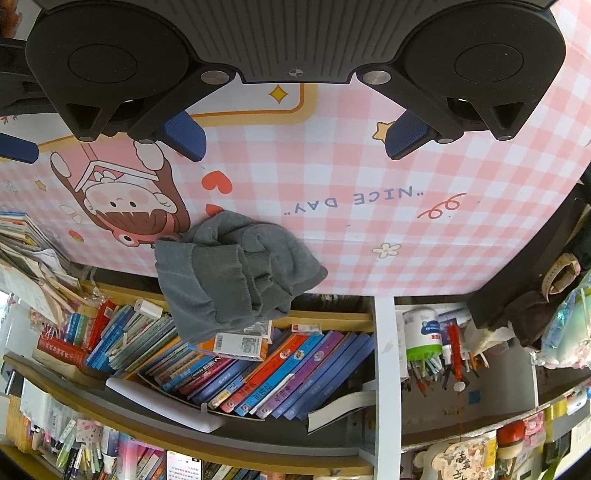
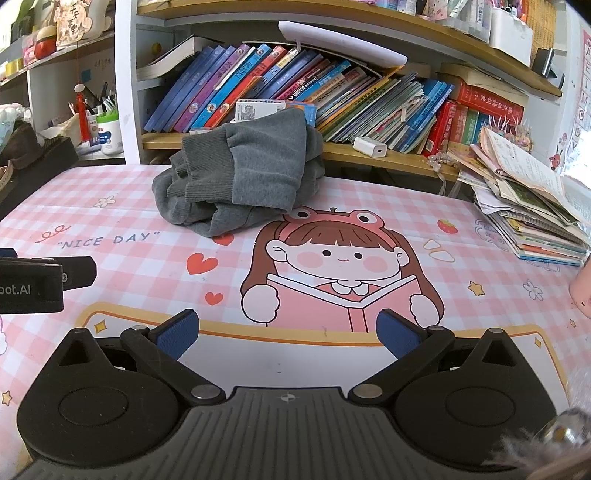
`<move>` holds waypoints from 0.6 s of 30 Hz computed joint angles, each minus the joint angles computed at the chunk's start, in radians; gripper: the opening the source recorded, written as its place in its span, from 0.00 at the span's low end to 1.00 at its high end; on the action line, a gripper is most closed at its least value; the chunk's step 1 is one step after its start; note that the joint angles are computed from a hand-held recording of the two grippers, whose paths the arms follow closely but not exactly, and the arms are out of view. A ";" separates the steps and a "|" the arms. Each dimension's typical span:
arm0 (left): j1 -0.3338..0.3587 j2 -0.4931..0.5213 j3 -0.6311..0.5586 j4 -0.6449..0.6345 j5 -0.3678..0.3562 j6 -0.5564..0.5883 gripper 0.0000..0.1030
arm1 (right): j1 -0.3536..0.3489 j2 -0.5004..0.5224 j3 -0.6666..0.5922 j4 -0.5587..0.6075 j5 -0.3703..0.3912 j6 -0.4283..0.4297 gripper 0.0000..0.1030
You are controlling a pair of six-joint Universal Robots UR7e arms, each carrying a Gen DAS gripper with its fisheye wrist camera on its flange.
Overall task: Fold clothes
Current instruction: 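Move both grippers toward the crumpled grey sweatshirt on the table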
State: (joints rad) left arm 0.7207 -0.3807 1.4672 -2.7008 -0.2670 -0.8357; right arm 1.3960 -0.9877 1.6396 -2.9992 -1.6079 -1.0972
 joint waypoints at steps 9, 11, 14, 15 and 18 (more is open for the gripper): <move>0.000 -0.006 0.008 -0.011 -0.004 0.005 1.00 | 0.002 0.000 0.003 -0.007 -0.003 -0.006 1.00; 0.000 -0.004 0.008 -0.020 -0.003 0.013 1.00 | 0.002 0.000 0.003 -0.007 -0.003 -0.006 1.00; 0.000 -0.003 0.006 -0.026 -0.001 0.020 1.00 | 0.002 0.001 0.001 -0.004 -0.004 -0.007 1.00; 0.000 -0.002 0.005 -0.027 -0.001 0.020 1.00 | 0.002 0.000 0.002 -0.004 -0.004 -0.007 1.00; 0.001 -0.004 0.005 -0.025 -0.009 0.017 1.00 | 0.002 0.000 0.002 -0.005 -0.005 -0.007 1.00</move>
State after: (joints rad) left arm 0.7222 -0.3844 1.4719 -2.7262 -0.2761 -0.8192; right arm 1.3981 -0.9873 1.6417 -3.0046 -1.6124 -1.1040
